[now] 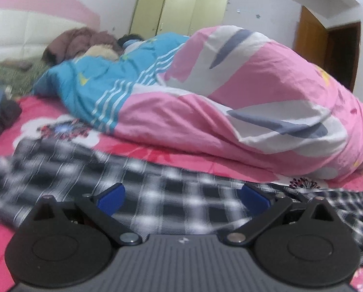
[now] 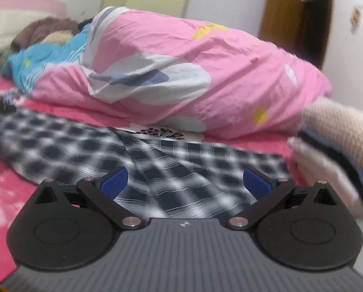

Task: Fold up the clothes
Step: 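Hold both open tools above the spread plaid pants, then lower both tools onto the plaid pants and close them on the fabric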

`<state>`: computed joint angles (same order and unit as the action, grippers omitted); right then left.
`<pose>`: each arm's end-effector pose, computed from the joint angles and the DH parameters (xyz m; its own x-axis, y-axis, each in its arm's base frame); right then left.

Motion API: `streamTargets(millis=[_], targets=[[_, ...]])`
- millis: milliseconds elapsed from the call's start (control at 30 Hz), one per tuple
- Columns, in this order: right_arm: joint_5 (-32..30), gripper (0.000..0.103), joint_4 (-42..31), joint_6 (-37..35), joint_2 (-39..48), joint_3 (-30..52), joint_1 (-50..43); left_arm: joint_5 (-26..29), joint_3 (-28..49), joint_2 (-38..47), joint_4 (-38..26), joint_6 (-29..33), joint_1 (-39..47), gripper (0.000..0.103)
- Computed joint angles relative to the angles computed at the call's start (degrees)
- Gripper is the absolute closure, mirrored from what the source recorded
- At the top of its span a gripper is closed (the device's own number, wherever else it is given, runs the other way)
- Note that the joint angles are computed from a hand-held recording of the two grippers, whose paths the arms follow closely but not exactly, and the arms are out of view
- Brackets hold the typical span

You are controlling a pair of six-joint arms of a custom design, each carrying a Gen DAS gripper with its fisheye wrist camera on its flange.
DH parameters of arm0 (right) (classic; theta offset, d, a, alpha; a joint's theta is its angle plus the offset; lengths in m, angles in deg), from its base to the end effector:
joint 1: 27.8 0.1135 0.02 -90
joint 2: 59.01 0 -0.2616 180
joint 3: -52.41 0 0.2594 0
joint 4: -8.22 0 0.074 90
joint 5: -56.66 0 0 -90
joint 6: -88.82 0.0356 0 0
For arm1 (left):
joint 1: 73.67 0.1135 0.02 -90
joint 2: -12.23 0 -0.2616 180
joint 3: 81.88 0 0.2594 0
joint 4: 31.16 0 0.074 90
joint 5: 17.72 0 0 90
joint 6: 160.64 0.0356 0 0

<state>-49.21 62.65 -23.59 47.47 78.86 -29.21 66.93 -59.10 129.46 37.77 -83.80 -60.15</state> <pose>0.2369 0.0039 0.0621 -0.3144 -0.3591 -0.8788 -0.3707 0.8986 -0.2346 0.2115 0.0543 0.0403 -0.3363 -0.3140 -0.8879 -0.4017 0.9005 -0.1663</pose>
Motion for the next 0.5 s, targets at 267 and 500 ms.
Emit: streamTargets(millis=[267,500], targets=[[2.39,0.043,-4.33,-12.68,9.50,8.19,4.75,-1.18,9.50,7.10,-6.99,-1.98,-1.87,0.054],[5.09,0.072,-11.05,-15.99,12.82,13.30,5.89,1.16,11.88,10.10,-7.13,-3.55,-0.33,0.083]])
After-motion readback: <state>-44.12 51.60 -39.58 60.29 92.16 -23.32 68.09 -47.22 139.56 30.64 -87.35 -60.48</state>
